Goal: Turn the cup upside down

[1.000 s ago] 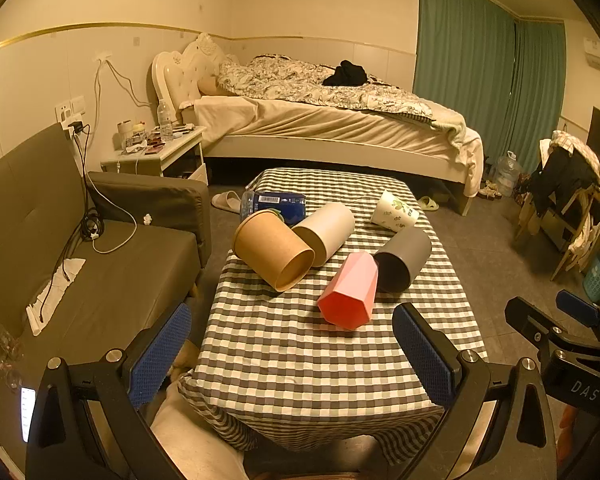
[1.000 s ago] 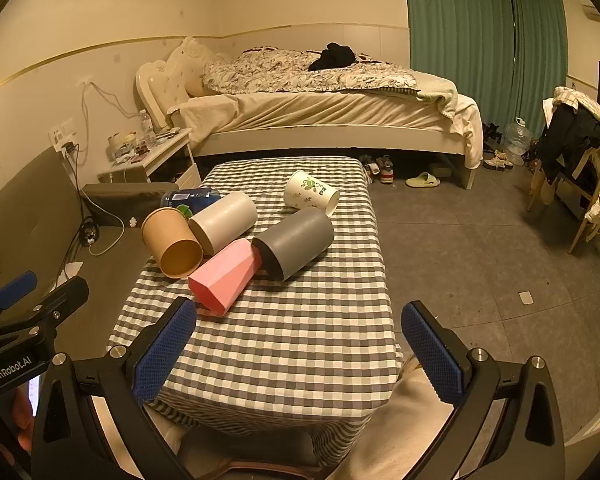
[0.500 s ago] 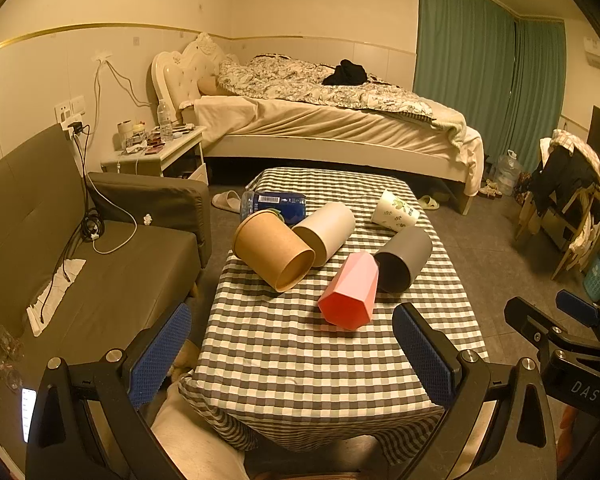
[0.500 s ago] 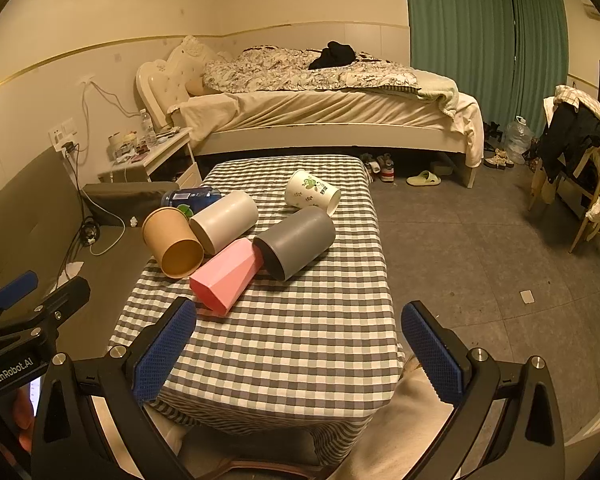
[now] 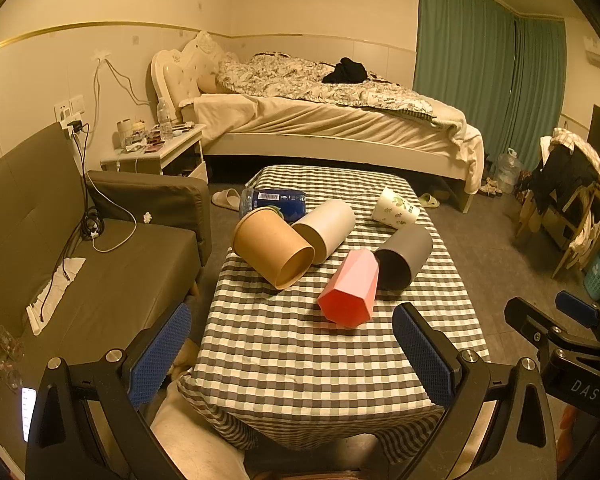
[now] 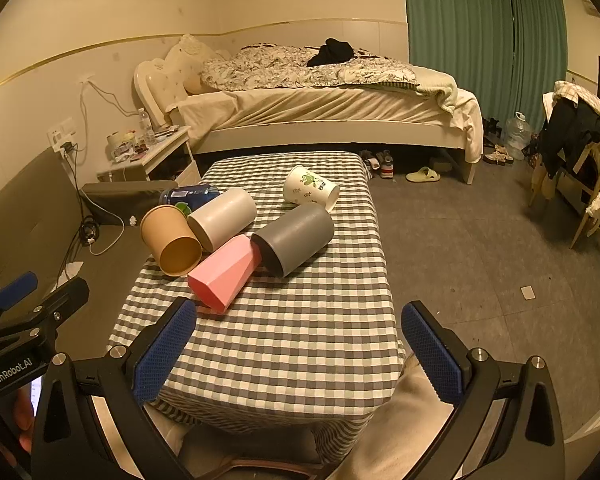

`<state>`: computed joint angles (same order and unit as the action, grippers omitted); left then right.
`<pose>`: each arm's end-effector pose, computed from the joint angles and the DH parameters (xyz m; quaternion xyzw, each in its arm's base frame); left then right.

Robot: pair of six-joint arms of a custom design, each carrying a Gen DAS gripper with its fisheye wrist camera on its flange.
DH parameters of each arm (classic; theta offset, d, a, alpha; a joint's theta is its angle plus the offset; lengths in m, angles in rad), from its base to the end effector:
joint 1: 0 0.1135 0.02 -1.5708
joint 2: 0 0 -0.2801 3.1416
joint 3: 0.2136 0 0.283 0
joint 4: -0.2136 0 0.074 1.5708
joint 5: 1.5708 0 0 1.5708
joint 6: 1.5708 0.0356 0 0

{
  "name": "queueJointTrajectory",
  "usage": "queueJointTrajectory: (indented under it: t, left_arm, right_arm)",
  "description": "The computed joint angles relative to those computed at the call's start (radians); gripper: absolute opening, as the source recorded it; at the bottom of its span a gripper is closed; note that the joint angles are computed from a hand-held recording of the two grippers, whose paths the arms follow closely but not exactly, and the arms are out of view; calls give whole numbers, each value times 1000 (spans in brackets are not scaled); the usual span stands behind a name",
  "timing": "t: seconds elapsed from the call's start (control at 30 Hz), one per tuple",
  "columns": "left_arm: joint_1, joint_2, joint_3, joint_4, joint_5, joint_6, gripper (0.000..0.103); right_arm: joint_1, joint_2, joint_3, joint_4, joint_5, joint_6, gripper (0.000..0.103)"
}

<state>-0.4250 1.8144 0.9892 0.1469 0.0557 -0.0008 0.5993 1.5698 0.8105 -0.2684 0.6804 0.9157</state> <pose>0.3677 -0.1686 0.1541 0.2016 0.8790 -0.1157 0.4164 0.2720 0.1587 0.1597 0.2315 0.8827 -0.0598 0.4046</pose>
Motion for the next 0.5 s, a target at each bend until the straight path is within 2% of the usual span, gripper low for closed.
queueJointTrajectory:
  t: [0.5]
  left_arm:
    - [-1, 2, 4, -5, -2, 0, 103]
  right_arm:
    - [-1, 5, 5, -9, -6, 8, 103]
